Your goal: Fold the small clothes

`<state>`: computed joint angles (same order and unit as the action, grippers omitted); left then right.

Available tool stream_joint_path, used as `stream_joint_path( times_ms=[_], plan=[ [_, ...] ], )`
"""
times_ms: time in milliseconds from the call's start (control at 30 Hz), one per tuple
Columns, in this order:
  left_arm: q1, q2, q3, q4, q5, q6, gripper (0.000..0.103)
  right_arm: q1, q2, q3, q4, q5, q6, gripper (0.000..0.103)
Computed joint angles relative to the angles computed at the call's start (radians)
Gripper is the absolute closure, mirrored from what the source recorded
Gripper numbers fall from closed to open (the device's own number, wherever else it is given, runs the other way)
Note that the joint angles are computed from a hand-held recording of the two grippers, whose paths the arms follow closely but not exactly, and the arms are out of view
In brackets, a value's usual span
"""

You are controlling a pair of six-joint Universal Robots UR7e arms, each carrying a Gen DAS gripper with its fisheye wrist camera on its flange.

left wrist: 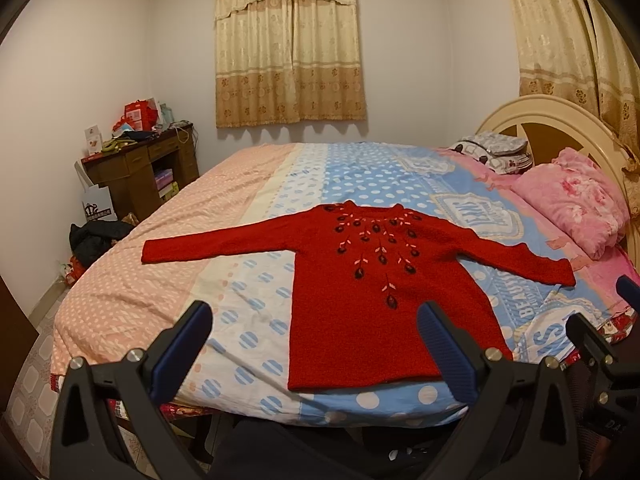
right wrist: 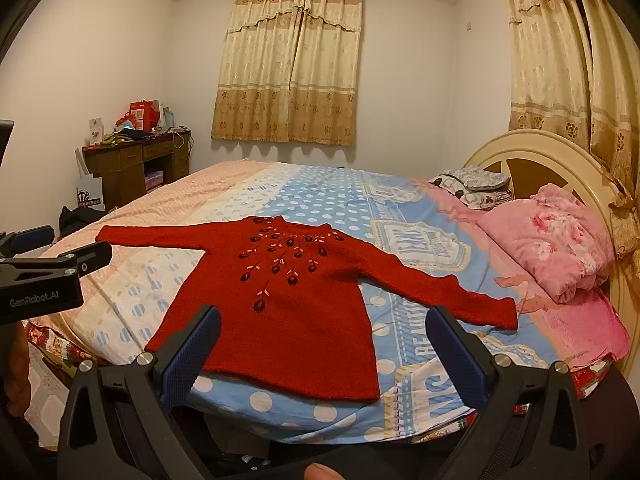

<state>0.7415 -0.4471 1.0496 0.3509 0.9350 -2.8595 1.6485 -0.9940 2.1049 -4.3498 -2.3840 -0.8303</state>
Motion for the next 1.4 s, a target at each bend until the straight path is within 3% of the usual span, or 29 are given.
stream_joint_path(
  times_ms=[1400],
  plan=[
    [0.014,0.005,-0.011,0.019,0.002,-0.018,0.0,-0.009,0.02,0.002,-0.012,0.005,-0.002,0.001]
  ],
)
